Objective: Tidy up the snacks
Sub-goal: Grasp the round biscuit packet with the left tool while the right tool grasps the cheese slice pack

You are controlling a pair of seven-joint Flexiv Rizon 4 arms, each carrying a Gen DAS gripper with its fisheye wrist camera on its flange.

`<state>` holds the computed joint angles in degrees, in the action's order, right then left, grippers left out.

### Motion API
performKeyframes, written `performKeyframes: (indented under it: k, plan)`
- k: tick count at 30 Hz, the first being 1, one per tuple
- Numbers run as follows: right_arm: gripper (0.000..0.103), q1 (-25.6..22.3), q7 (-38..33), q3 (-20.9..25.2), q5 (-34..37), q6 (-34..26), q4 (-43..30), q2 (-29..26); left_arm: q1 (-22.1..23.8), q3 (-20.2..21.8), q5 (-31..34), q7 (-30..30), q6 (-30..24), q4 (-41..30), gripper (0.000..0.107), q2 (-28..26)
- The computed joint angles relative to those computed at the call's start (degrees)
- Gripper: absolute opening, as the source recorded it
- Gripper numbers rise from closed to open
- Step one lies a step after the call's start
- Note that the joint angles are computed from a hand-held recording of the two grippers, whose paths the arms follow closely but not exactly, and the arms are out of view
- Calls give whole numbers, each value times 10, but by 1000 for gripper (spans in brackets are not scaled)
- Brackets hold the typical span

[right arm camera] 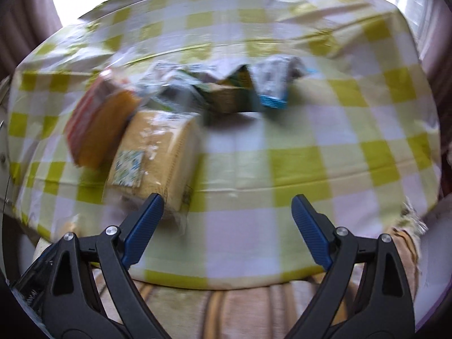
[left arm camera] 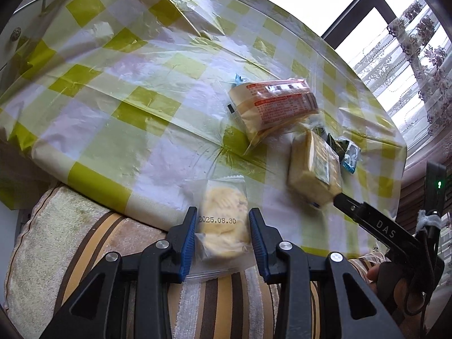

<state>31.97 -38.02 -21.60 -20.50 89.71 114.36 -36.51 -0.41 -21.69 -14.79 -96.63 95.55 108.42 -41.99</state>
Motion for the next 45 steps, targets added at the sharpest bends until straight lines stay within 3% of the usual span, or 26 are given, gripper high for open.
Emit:
performKeyframes:
  k: [7,10,14,19,21,23,31,39,45]
  plan:
    - [92,98,-17,-101,25,76,19,-19,-6,6,6,-4,14,-3,37,-6]
    - [92,93,-31,-80,38,53,-27,-38,-2,2,11,-6,21,0,37,-7]
    - [92,134,-25,-120,44,13,-63,-69,-8,10,17,-9,26,-1,37,-7]
    - [90,97,-9,-81,10,-46,-103,-79,0,2,25,-10,29,0,37,-10]
    - [73,66,-22,-44,6,-43,-107,-75,-3,5,25,-11,28,-2,37,-10]
    - [69,69,-6,-52,-15,-32,-94,-71,-2,3,27,-11,30,-2,37,-11]
    - [67,78,11,-67,-20,8,-38,-45,13,-15,44,-5,43,1,37,-14]
    - [67,171,-17,-167,55,95,45,-34,1,-12,64,3,60,-2,37,-6]
    - [67,210,-55,-201,117,125,90,-17,17,-55,90,15,71,-14,37,-17]
